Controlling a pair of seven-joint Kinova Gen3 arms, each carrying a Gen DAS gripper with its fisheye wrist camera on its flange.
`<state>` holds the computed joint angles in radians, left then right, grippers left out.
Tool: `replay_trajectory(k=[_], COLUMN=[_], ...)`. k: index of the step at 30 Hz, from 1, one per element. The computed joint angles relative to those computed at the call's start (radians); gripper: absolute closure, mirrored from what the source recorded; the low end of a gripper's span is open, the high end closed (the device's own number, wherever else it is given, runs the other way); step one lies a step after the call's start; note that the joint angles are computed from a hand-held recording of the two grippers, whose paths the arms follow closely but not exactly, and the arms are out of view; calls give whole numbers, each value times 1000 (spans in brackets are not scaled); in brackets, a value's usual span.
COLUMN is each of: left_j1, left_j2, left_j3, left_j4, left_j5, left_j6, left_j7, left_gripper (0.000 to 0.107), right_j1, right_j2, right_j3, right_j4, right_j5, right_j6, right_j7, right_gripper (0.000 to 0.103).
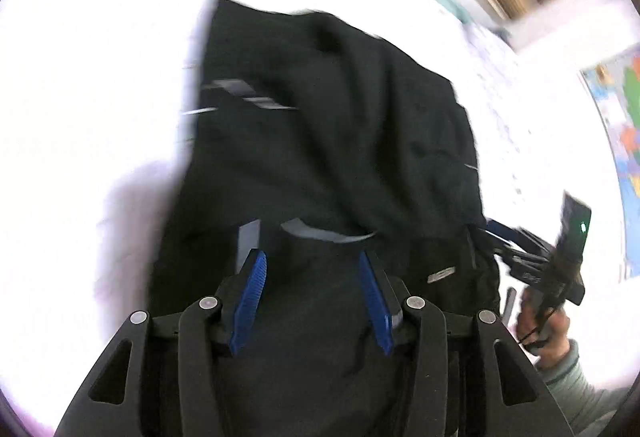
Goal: Fold large clothes
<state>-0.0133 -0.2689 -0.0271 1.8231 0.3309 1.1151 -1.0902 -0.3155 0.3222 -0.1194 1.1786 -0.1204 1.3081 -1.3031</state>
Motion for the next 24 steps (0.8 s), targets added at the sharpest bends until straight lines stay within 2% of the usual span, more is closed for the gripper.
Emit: replay_trajectory(k=[2, 4, 5, 9, 14, 18, 24], left_j1=[-27, -61, -71, -82, -81, -69, -52], left_j2=[-88, -169, -199, -268, -278, -304, -272], left_j3=[-26, -56, -92, -143, -105, -127, -88], left_j4=[41, 107, 131, 226, 306, 369, 377], left_j5=[-43, -40, -39, -9, 40, 88, 99], left_j6=[54, 78, 94, 121, 112, 95, 115], left_j7=[61, 93, 84, 82, 96, 82, 82], left_gripper=[57, 56, 56, 56, 56, 56, 56], right_j1=[81, 149, 173, 225, 274, 306, 366], right_j2=[5, 2, -7, -24, -48, -51, -60], right_j3=[-7, -33, -37, -29, -12, 2, 36], right_j4=[-16, -12, -3, 18, 59, 80, 99], right_j5=[9, 22, 37, 24, 27, 21, 9], right_j6=[22, 43, 58, 87, 114, 136, 175], right_j7=[26, 39, 29, 23, 31, 23, 45], right_gripper=[39, 39, 39, 39, 39, 39, 39])
